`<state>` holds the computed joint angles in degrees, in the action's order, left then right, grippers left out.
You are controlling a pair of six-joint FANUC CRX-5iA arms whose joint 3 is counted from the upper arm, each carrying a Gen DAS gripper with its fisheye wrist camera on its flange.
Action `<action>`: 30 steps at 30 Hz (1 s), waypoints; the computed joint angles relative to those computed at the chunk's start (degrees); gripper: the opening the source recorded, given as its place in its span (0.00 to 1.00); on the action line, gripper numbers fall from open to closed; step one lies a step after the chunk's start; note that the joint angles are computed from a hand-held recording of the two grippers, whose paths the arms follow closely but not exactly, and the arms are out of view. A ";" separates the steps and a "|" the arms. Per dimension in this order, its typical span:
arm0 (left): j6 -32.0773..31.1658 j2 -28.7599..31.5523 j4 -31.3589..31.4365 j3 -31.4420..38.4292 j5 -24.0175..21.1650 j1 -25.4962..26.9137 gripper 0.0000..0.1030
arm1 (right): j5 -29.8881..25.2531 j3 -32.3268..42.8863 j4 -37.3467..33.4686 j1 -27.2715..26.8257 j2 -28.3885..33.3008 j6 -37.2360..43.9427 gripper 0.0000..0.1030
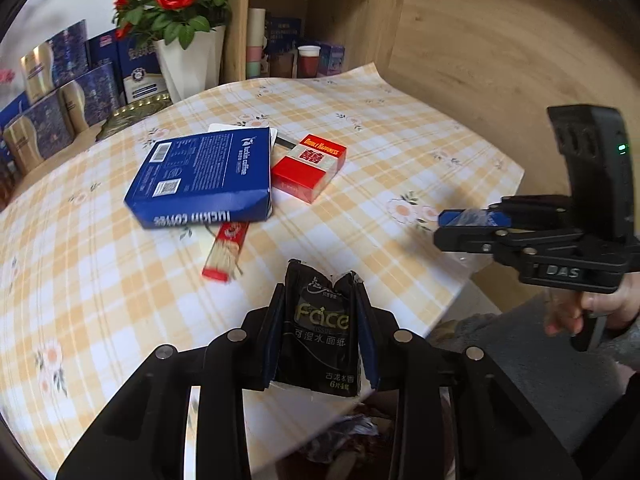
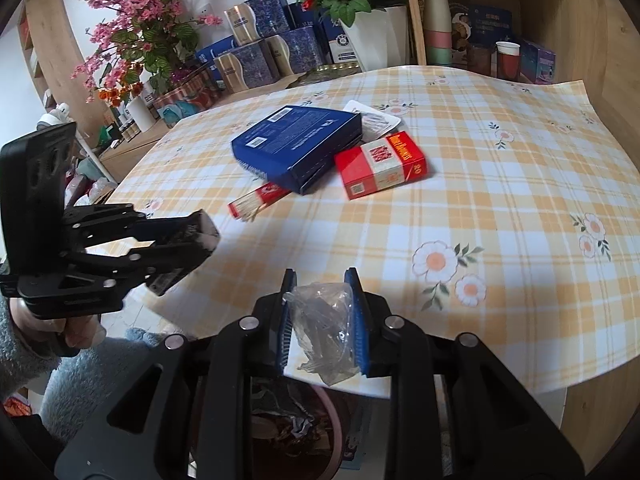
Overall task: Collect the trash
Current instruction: 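Carry the plastic bag into the bin and open the right tool while the left tool carries the packet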
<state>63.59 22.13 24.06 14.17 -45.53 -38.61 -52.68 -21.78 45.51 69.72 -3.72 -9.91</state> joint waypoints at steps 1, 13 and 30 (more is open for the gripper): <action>-0.06 -0.98 0.51 -1.39 0.41 0.09 0.31 | -0.07 0.02 0.01 0.27 0.02 -0.14 0.27; 0.60 -14.38 6.91 -20.06 5.90 1.39 0.31 | -0.47 0.30 -0.27 6.25 1.41 -3.43 0.27; 4.91 -23.89 7.86 -34.44 10.30 2.13 0.31 | 4.13 1.05 -5.96 10.21 6.39 -3.34 0.27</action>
